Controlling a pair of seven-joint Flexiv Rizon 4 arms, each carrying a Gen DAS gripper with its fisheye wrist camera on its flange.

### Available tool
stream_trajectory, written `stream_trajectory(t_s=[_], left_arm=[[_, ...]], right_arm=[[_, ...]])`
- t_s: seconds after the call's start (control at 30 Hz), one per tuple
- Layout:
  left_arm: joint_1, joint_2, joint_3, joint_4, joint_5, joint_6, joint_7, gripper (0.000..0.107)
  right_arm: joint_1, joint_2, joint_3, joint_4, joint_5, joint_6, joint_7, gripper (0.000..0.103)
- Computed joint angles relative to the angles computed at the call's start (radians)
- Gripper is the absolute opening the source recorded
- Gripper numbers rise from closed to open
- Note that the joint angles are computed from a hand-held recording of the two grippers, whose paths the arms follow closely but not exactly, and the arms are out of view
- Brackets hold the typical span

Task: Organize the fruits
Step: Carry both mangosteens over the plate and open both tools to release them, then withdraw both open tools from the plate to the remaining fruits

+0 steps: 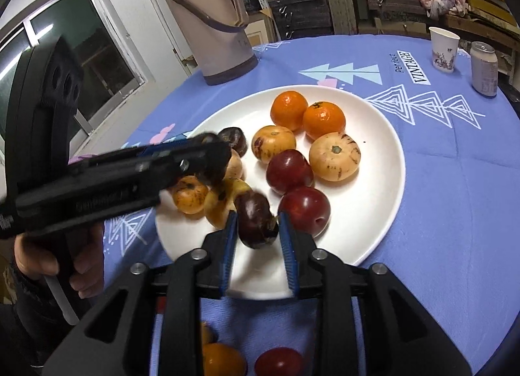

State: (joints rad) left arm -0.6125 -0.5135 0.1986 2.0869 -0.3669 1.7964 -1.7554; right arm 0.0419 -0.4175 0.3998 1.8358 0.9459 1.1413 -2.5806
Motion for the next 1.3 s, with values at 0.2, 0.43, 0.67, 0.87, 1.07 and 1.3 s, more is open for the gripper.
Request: stream_trajectory(t_s=[0.2, 0.43, 0.67, 0.87, 1.07, 1.3], left_arm=[[-0.034, -0.014, 0.036, -0.016, -0.019, 0.007, -0.005, 0.060], [-0.161, -0.003, 0.145, 0.014, -0.067, -0.004, 0.011, 0.074], [-0.459, -0.035, 0.405, 0.052, -0.139, -0.026, 0.021, 0.082], [-0.516, -0.011, 0.422, 0.109, -0.181, -0.013, 0.015, 0.086], [-0.577, -0.003, 0.428, 0.155, -0.238, -0.014, 0.023, 0.086], [-0.652, -0.006, 0.465, 0.194, -0.256, -0.031, 0.003, 0.086]], right_arm=[[-0.032, 0.013, 0.003, -0.006, 0.049, -0.044, -0.050, 0.047], [-0.044, 0.067, -0.028, 0.031, 0.121, -0.090, -0.102, 0.060], [-0.033, 0.122, -0.072, 0.078, 0.229, -0.019, -0.154, 0.085], [-0.027, 0.162, -0.110, 0.126, 0.262, -0.006, -0.159, 0.090], [-0.014, 0.198, -0.132, 0.178, 0.284, 0.006, -0.196, 0.090], [0.006, 0.234, -0.151, 0.231, 0.295, 0.011, -0.239, 0.090]])
